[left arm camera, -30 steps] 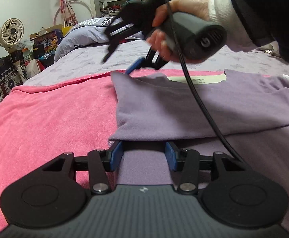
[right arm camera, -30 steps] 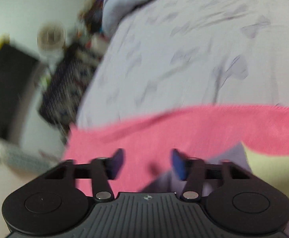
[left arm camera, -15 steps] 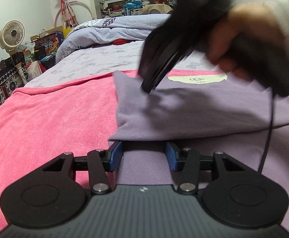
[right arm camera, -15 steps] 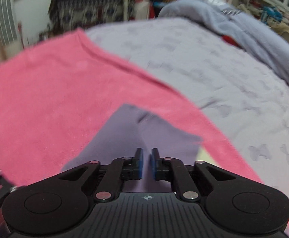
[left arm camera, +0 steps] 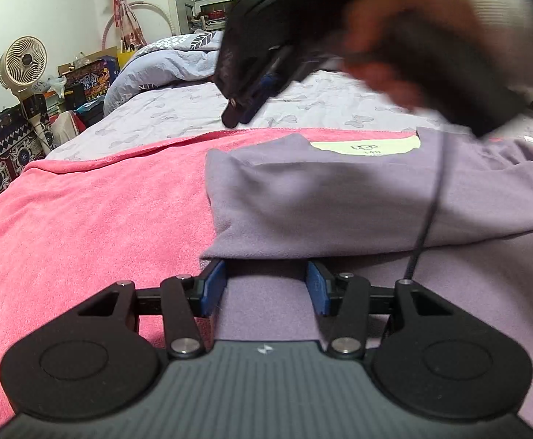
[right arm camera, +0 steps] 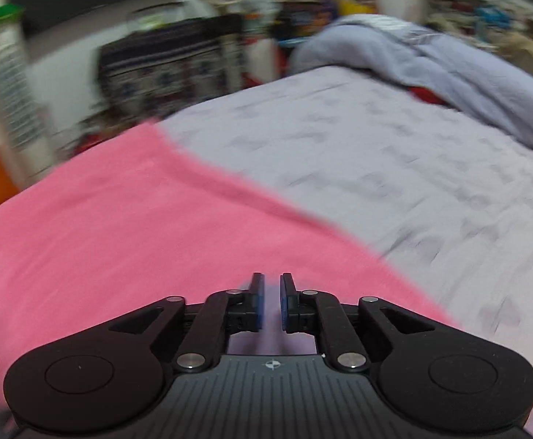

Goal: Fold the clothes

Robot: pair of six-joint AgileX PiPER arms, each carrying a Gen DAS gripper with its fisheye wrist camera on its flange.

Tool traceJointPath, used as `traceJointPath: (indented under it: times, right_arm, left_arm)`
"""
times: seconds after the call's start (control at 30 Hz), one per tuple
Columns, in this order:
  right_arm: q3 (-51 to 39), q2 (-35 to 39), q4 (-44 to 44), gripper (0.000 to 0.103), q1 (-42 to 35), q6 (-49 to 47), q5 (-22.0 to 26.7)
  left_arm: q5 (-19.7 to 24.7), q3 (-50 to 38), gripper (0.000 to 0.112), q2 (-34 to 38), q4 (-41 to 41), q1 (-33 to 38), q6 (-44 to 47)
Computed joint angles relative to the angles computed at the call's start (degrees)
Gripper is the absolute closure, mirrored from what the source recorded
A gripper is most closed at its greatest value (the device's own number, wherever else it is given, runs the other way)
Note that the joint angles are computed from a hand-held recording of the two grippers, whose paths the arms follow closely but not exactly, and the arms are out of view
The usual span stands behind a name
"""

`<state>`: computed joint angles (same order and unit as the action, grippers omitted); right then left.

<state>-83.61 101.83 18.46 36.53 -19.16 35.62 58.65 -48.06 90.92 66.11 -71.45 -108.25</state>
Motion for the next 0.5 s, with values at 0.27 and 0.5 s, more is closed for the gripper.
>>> traceJointPath:
  times: [0.27, 0.5]
  right_arm:
    - [-1.76, 8.83, 12.85, 0.099, -0.29, -5.98, -1.81]
    - [-4.74, 7.37, 15.26, 0.059, -4.75, 1.18, 4.64]
  left_arm:
    - [1.15, -0.27, 0.057, 0.48, -0.18, -0.39, -0.2]
    - [0.35, 0.46, 0.056, -0.8, -0.34, 0.14, -0.5]
